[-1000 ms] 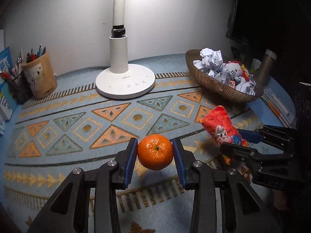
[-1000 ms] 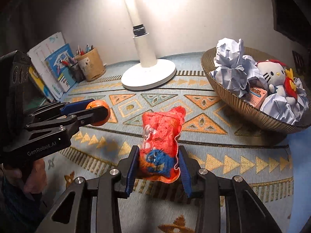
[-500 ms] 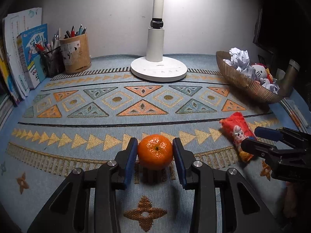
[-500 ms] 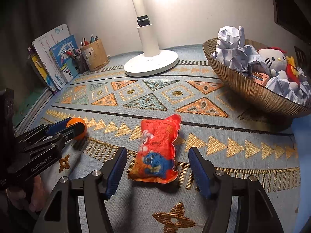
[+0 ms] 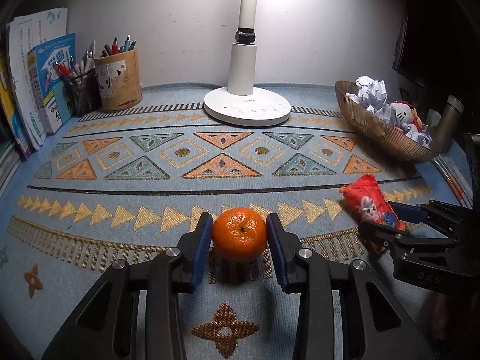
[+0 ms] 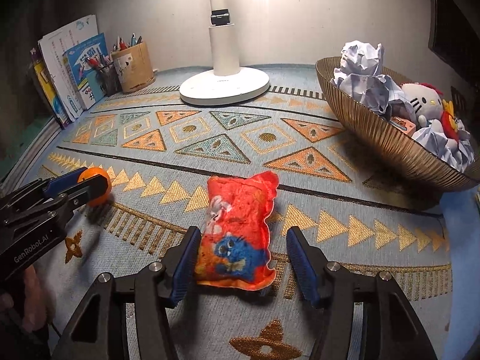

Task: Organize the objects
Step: 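Grasp the orange with the left gripper while the right gripper grasps the red snack bag, then carry the orange and snack bag into the amber bowl and open both grippers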

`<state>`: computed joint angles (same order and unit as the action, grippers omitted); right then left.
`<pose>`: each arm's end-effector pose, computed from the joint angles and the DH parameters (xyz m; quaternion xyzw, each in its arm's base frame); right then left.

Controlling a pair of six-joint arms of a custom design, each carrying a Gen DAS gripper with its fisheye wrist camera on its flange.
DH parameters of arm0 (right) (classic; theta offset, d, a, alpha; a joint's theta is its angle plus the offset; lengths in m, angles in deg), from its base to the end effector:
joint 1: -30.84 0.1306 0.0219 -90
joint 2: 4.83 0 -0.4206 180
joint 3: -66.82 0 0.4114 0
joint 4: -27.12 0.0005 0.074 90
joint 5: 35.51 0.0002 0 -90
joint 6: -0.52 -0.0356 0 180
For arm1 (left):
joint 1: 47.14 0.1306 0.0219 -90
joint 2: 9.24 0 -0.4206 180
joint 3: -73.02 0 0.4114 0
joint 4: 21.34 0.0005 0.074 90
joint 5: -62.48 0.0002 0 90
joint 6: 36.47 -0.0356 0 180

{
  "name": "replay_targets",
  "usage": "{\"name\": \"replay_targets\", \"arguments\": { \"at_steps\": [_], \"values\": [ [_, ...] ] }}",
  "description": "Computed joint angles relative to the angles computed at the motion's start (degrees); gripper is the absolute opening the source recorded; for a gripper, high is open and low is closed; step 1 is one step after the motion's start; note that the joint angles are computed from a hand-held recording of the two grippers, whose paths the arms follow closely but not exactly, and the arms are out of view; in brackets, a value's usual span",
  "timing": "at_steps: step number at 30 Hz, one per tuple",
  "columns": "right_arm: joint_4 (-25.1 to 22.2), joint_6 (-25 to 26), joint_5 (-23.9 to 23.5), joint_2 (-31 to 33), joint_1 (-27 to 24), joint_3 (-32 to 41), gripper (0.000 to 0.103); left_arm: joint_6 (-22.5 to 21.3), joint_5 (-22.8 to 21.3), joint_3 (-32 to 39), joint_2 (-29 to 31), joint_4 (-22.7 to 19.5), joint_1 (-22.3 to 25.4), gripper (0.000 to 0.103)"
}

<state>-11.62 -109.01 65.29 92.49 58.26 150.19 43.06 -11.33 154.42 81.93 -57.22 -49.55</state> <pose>0.4832 0.2426 0.3618 -0.0349 0.9431 0.0451 0.3276 0.5105 -0.0319 0.4038 0.1556 0.9051 -0.1038 0.3819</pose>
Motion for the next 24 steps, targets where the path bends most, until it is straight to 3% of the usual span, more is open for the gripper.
{"name": "replay_targets", "arguments": {
  "at_steps": [4,9,12,14,16,21,24],
  "values": [
    [-0.15,2.90,2.47,0.22,1.67,0.30,0.040,-0.12,0.00,0.14,0.09,-0.19,0.00,0.034],
    [2.33,4.25,1.80,-1.46,2.08,-1.31,0.039,-0.39,-1.73,0.10,0.07,-0.12,-0.53,0.034],
    [5.28,2.92,-1.70,-4.29,1.40,-3.71,0.039,-1.77,-3.54,-0.54,-0.70,0.54,-1.54,0.034],
    [6.60,0.33,-5.32,-6.59,0.28,-5.42,0.039,-1.31,-1.90,-0.19,-1.38,0.16,-2.09,0.034],
    [7.35,-0.90,-5.92,-9.21,-0.89,-6.71,0.039,0.46,1.79,1.49,-1.77,-0.82,-2.91,0.034],
    [8.78,-1.10,-2.06,-16.55,-5.96,-6.84,0.039,1.37,4.61,8.43,-0.94,0.34,-9.09,0.034],
    [8.14,-2.36,2.24,-17.80,-10.89,-4.78,0.039,1.13,3.30,13.78,2.28,0.95,-13.78,0.035]
  ]
}}
